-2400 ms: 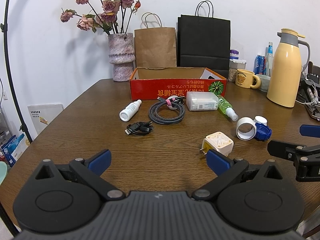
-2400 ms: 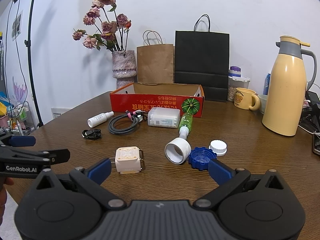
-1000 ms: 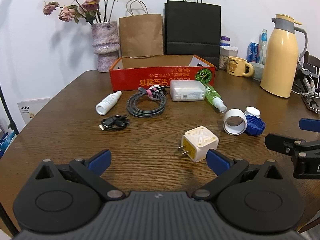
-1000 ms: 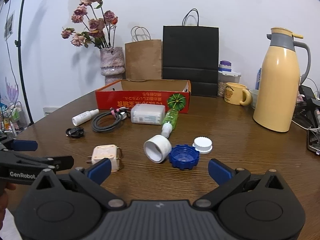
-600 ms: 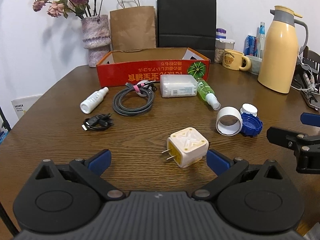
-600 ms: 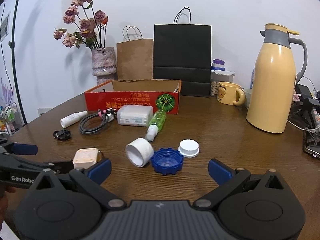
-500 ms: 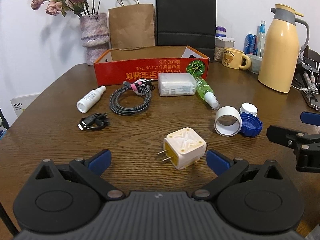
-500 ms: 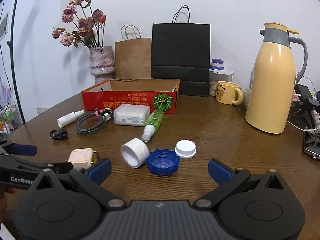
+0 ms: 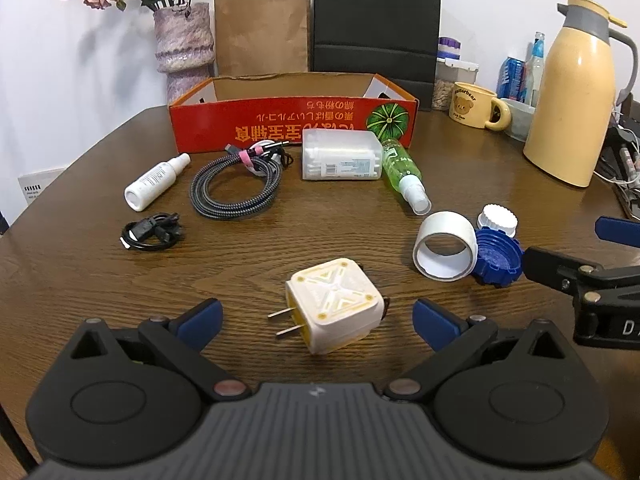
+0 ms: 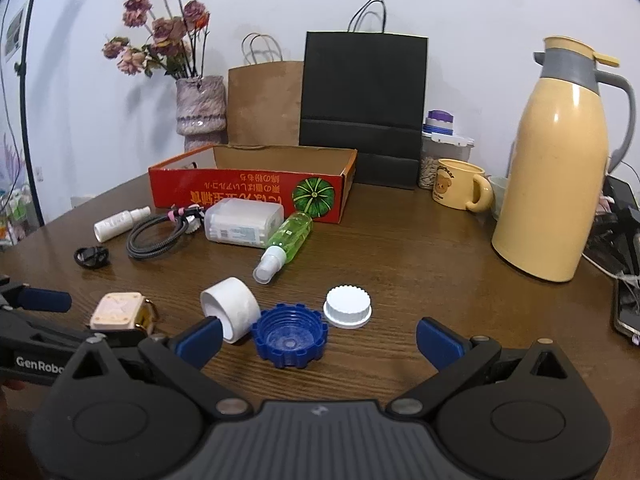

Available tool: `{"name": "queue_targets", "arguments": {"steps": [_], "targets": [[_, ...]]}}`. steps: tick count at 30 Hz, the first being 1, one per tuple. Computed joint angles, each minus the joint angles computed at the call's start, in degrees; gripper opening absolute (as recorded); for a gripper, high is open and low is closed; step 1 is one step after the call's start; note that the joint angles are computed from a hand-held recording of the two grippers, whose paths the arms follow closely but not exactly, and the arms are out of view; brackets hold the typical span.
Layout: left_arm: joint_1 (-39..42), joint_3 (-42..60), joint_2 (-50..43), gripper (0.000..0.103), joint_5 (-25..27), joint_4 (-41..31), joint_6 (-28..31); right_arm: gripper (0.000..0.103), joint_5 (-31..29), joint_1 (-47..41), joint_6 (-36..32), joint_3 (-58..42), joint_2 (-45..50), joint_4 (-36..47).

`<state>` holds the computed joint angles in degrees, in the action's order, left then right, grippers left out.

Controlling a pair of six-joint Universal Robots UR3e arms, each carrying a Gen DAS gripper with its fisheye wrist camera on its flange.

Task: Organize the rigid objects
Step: 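Move the left tool to the white plug adapter while the right tool approaches the blue cap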

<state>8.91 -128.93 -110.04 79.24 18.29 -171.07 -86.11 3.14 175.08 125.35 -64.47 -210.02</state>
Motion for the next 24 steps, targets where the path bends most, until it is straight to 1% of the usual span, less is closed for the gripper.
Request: {"name": "queue_targets", "arguments": {"steps": [5,9,17,20,24], "targets": [[-2.4,3.5,-2.1,0.103,3.5,-2.5,-2.7,0.103,2.1,-1.1,-4.5,-2.5,1.0,3.1],[-3.5,5.7,-3.4,0.103,5.7,-3.9,-5.1,0.103,2.7,-1.5,-6.4,-4.8,2.0,6.2],[-5.5,10.2,-5.9,0.103,8.9,-7.7,-7.9,0.103,6.1,-3.3,-6.0,-6.2,3.8,7.2],[-6.3,10.9,-6.6,0.103,10.4,-7.6,-8.6,0.103,6.8,-3.5,-6.1,-6.8,4.2,7.9],[-6.7,11.0,-7.2,0.103,11.0,-6.7,-8.7,0.103,6.9,-3.5,-6.0,-6.9,4.8,7.5]]}}
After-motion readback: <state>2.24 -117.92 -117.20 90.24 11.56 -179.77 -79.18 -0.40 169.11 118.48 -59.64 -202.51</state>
